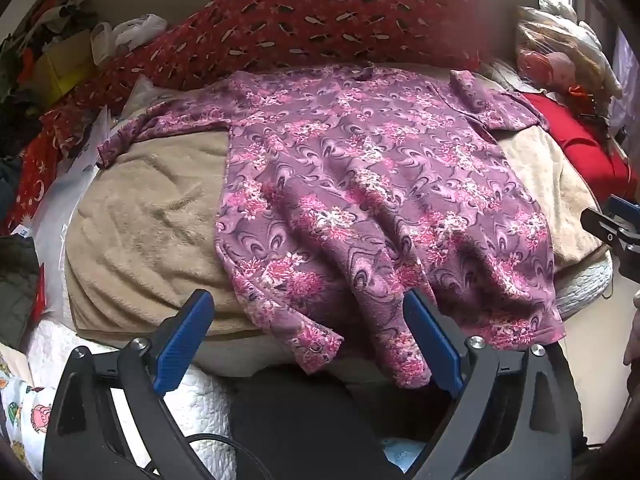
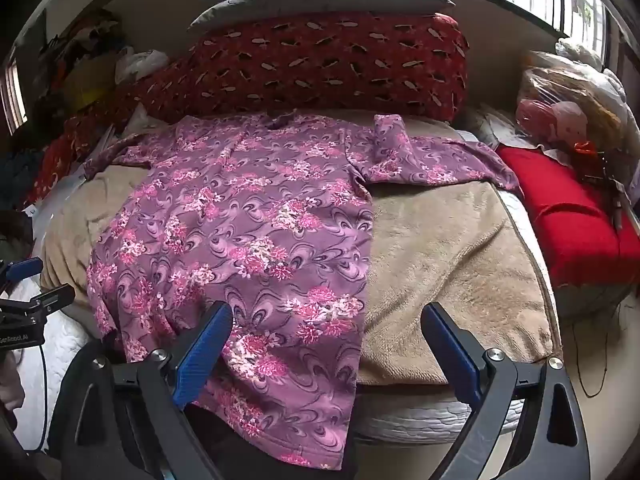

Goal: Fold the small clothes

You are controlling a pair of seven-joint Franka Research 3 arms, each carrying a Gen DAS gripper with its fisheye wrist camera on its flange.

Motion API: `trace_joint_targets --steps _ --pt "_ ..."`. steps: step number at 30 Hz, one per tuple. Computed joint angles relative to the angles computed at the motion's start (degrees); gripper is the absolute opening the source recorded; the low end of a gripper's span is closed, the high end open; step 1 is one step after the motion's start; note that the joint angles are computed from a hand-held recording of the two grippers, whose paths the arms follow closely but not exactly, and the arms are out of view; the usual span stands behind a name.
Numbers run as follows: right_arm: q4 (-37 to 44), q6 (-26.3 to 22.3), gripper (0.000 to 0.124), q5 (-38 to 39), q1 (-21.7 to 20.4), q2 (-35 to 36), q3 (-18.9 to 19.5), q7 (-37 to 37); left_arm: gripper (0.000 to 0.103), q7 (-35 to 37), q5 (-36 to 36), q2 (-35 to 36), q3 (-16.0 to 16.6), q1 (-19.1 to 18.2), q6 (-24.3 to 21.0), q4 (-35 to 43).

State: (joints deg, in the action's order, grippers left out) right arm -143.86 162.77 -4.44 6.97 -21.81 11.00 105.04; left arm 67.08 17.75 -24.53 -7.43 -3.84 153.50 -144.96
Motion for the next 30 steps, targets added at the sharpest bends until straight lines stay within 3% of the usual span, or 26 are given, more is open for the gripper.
trace_joint_targets --steps 11,12,24,28,30 --pt "0.45 -0.09 0.096 -0.39 0.26 1.02 -0.04 0.00 0.096 -1.57 -0.15 0.38 -0.64 -0.29 -0.46 0.13" --pt "0.60 -0.12 0.096 -0.40 0.31 1.19 -0.08 -0.02 0.096 -2.05 1.58 0.99 -0.96 0.82 1.25 -0.30" --pt "1.59 -0.70 0.096 -1.18 0.58 2.61 -0.34 0.93 0.096 -1.12 1.69 2.17 -0.05 1.06 2.48 -0.22" --pt "1.97 -0.65 0.096 -1.40 0.81 2.95 -0.52 0.79 0.096 -5.07 7.59 2.38 -2.73 4.53 4.94 -0.38" --pt "2.09 -0.69 0.096 -1.41 0.92 3.06 -0.59 0.81 0.096 -5.45 8.38 2.31 -2.49 4.49 5.05 -0.42"
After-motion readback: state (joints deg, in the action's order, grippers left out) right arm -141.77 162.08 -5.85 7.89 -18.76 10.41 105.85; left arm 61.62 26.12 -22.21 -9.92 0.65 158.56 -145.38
